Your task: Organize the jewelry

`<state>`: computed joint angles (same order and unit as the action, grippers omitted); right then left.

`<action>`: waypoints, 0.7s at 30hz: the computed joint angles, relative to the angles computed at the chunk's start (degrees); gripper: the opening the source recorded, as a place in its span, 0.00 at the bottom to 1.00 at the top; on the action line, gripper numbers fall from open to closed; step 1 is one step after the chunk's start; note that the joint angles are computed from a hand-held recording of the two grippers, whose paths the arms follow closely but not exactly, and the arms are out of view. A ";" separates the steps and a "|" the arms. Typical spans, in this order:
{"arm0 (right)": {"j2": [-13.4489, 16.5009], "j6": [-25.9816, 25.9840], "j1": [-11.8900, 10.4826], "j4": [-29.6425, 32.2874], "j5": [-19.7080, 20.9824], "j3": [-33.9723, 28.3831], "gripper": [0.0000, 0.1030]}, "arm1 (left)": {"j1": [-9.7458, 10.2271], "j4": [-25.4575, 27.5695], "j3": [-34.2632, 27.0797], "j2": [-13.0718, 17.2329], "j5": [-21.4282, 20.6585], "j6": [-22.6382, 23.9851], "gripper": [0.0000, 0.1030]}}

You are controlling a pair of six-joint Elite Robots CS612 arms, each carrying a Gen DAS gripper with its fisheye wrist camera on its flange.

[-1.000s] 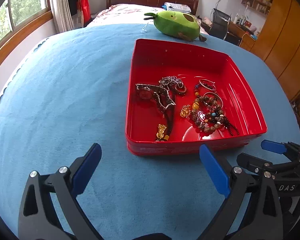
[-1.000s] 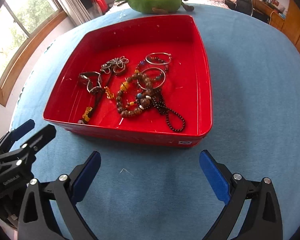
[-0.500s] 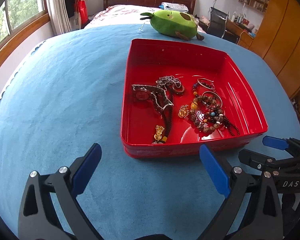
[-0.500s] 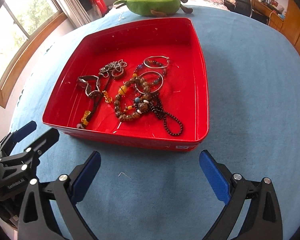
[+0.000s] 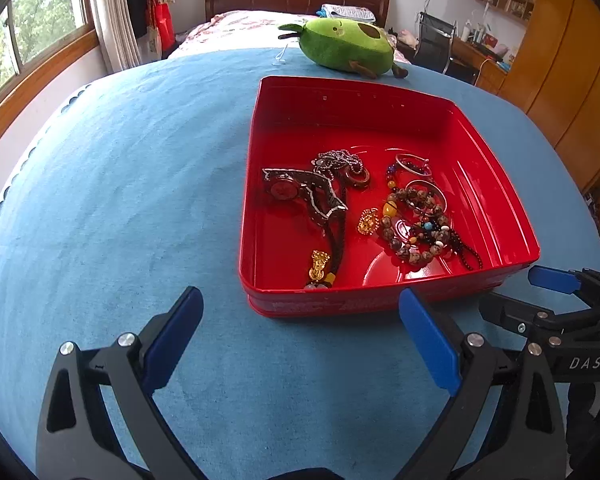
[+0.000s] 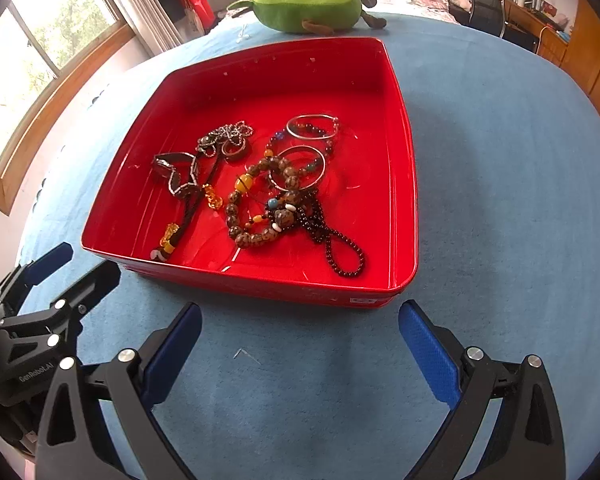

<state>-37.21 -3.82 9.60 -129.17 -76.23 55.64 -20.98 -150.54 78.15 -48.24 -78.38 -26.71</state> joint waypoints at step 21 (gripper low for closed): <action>0.20 -0.31 0.03 -0.03 -0.33 -0.22 0.96 | -0.02 0.34 -0.05 -0.01 0.21 -0.08 0.95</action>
<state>-37.01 -4.13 9.63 -129.20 -76.57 55.42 -21.00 -150.21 78.10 -48.25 -78.17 -26.79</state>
